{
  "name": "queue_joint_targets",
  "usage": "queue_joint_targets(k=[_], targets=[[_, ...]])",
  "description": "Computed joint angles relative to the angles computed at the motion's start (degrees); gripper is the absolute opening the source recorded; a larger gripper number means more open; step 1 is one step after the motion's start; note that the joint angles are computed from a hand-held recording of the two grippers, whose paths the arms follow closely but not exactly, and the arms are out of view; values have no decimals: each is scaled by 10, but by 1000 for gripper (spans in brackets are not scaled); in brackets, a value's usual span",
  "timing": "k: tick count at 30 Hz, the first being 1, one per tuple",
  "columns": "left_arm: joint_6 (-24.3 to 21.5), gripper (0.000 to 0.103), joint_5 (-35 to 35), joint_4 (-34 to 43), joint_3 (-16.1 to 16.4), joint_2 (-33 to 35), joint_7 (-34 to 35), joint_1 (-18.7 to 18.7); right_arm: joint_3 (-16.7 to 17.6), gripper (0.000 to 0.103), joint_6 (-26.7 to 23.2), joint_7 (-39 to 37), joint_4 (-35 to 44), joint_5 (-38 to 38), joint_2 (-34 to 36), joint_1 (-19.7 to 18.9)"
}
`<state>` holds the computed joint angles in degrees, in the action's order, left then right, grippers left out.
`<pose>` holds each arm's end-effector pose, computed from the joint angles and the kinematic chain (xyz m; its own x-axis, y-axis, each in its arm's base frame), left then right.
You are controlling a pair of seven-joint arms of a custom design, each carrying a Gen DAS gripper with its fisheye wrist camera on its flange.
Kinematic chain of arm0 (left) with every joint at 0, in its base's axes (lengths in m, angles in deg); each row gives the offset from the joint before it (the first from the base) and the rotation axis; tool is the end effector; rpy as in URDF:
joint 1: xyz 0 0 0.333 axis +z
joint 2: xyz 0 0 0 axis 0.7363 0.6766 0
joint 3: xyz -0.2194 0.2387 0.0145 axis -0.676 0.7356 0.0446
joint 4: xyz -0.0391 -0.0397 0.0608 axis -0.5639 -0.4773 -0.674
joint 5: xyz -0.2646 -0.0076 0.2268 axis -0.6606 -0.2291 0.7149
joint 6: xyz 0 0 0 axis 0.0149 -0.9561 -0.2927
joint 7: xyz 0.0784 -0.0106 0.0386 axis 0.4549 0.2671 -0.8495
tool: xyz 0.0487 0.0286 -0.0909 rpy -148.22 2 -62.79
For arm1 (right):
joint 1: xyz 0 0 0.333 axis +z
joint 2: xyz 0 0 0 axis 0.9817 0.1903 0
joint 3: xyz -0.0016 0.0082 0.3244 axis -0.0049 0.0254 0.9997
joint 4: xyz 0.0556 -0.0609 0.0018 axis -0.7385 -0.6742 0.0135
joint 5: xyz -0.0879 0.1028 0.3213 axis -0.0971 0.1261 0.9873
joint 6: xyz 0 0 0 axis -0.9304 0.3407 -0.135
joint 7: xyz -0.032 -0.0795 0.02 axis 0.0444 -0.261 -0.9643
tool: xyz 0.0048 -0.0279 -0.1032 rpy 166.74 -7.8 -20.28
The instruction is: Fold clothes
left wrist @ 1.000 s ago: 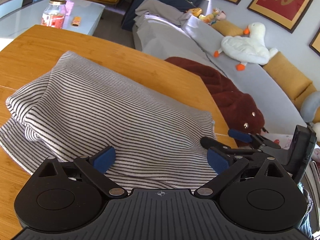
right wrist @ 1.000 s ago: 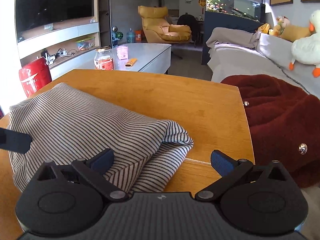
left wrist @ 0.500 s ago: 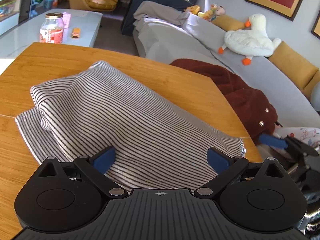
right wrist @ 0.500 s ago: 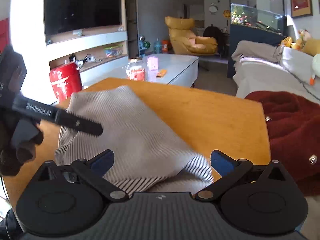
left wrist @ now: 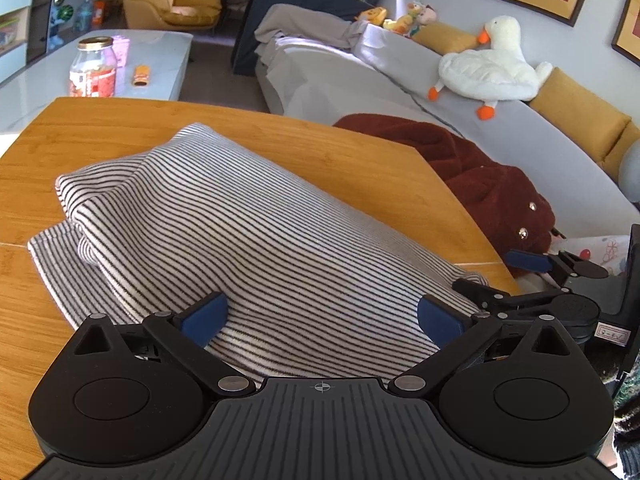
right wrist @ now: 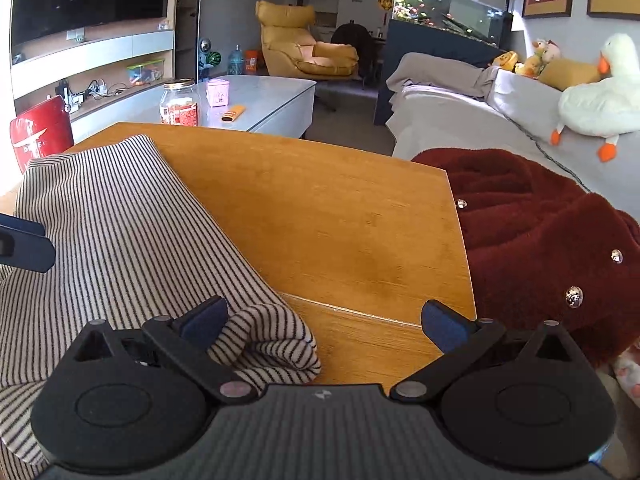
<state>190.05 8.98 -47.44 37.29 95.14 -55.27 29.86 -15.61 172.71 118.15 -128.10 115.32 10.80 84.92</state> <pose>0.4915 -0.2774 0.4709 -0.0420 -0.9466 0.3198 -0.6773 -0.2083 -0.7056 0.5522 0.1347 0.4632 0.4459 -0.8904 0.0917 -0.5272 -0.3441 -0.7770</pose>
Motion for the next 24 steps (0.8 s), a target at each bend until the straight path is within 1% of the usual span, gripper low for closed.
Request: queue_joint_targets(k=[2, 4, 6, 10, 12, 13, 14, 16, 17, 19, 21, 23, 24], targets=[[-4, 103, 7, 3, 2, 2, 5, 1, 6, 103, -3, -12, -10, 14, -10, -3], [-8, 103, 6, 7, 3, 5, 11, 3, 6, 103, -21, -36, -19, 44, -24, 0], [-8, 103, -5, 10, 3, 8, 25, 9, -8, 103, -60, -38, -28, 54, -40, 8], [9, 103, -32, 16, 10, 18, 59, 18, -40, 103, -151, -18, -37, 71, -63, 24], [18, 103, -43, 14, 17, 17, 67, 16, -54, 103, -175, -14, -34, 81, -64, 36], [21, 103, -45, 10, 23, 14, 62, 13, -59, 103, -173, -20, -35, 88, -65, 44], [15, 103, -33, 5, 31, 4, 44, 5, -65, 103, -174, -24, -36, 93, -66, 51], [-8, 103, 0, -8, 33, -19, 4, 0, -77, 103, -182, -43, -37, 107, -68, 64], [-14, 103, 20, -18, 28, -32, -12, 2, -83, 103, -184, -49, -38, 112, -69, 71], [-12, 103, 4, -51, 9, -59, 8, 16, -91, 103, -185, -52, -40, 116, -70, 80], [-17, 103, -60, -85, -12, -79, 73, 26, -98, 103, -189, -40, -38, 101, -69, 86], [-35, 103, -121, -113, -31, -95, 135, 31, -107, 103, -219, -6, -24, 67, -65, 84], [-46, 103, -138, -124, -39, -102, 150, 34, -109, 103, -235, -8, -14, 77, -63, 81]])
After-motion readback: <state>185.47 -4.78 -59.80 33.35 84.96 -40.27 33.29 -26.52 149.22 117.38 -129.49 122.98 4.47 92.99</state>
